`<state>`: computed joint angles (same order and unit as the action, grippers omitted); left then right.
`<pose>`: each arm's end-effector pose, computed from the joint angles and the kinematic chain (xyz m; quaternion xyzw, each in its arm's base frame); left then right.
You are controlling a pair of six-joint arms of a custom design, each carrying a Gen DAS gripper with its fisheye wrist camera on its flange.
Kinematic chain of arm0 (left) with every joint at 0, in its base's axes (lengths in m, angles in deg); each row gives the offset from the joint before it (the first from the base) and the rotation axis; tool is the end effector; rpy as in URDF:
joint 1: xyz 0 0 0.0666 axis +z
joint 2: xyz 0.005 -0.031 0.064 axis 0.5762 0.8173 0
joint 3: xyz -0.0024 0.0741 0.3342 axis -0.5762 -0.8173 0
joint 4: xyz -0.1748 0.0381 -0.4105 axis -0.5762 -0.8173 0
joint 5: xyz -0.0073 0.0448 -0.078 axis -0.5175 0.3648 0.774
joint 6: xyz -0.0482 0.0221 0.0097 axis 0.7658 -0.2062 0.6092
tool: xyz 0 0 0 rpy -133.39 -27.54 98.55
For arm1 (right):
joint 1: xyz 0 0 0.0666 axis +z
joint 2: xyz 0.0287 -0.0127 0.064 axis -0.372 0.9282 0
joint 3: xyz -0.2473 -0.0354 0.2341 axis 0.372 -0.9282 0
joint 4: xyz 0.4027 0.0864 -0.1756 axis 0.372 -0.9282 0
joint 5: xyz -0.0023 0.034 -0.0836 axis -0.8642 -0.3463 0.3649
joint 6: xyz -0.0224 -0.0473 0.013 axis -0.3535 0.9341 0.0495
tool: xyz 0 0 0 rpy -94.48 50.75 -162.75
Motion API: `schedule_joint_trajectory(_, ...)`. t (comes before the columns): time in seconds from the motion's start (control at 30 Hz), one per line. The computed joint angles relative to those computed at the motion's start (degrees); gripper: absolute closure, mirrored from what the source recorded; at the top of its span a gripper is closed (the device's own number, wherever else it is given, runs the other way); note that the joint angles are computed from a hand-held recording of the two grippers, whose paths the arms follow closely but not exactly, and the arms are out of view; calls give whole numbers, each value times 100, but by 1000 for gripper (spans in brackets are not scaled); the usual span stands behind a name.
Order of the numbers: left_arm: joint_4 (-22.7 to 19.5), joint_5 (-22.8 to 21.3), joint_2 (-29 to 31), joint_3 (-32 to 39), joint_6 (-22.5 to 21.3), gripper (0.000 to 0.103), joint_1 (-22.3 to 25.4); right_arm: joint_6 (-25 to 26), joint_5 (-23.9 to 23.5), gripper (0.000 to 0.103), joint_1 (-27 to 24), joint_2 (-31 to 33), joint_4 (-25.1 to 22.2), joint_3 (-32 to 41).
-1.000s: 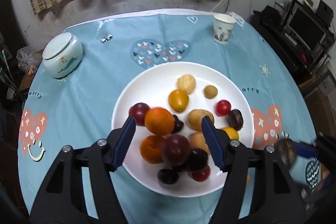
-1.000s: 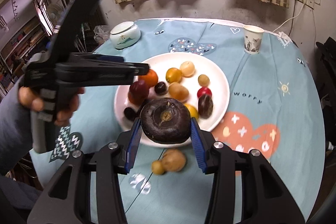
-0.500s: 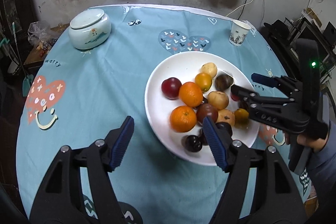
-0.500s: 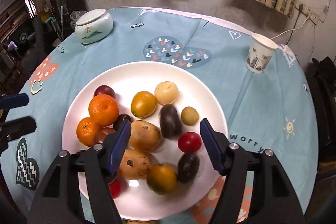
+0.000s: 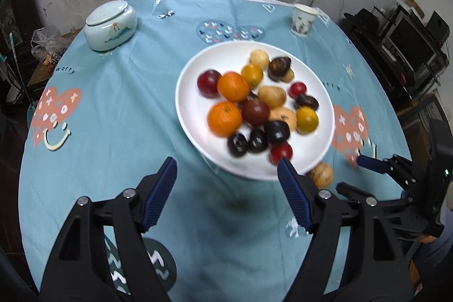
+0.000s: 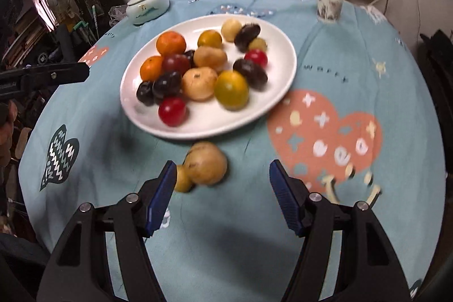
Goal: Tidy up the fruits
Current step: 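Grasp a striped pepino melon with the right tool while the left tool grasps a small yellow fruit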
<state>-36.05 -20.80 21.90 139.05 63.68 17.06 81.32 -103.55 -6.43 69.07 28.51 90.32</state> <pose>0.5718 -0.1844 0.4035 -0.0433 0.9632 -0.0504 0.2604 0.6212 0.1813 0.3292 -0.2378 0.9301 0.1531 0.2343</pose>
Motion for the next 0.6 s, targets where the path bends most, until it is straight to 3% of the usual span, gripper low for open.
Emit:
schedule_joint_trajectory(0.27,-37,-92,-320,-402,-62,28,-262,-333,-73,39,157,266,-66,248)
schedule_joint_trajectory(0.43,-3,-610,-415,-440,-154,28,-402,-305,-34,40,184,357,-190,355)
schedule_joint_trajectory(0.6,-46,-771,-408,-371,-165,28,-433,-341,19,40,181,403,-233,409)
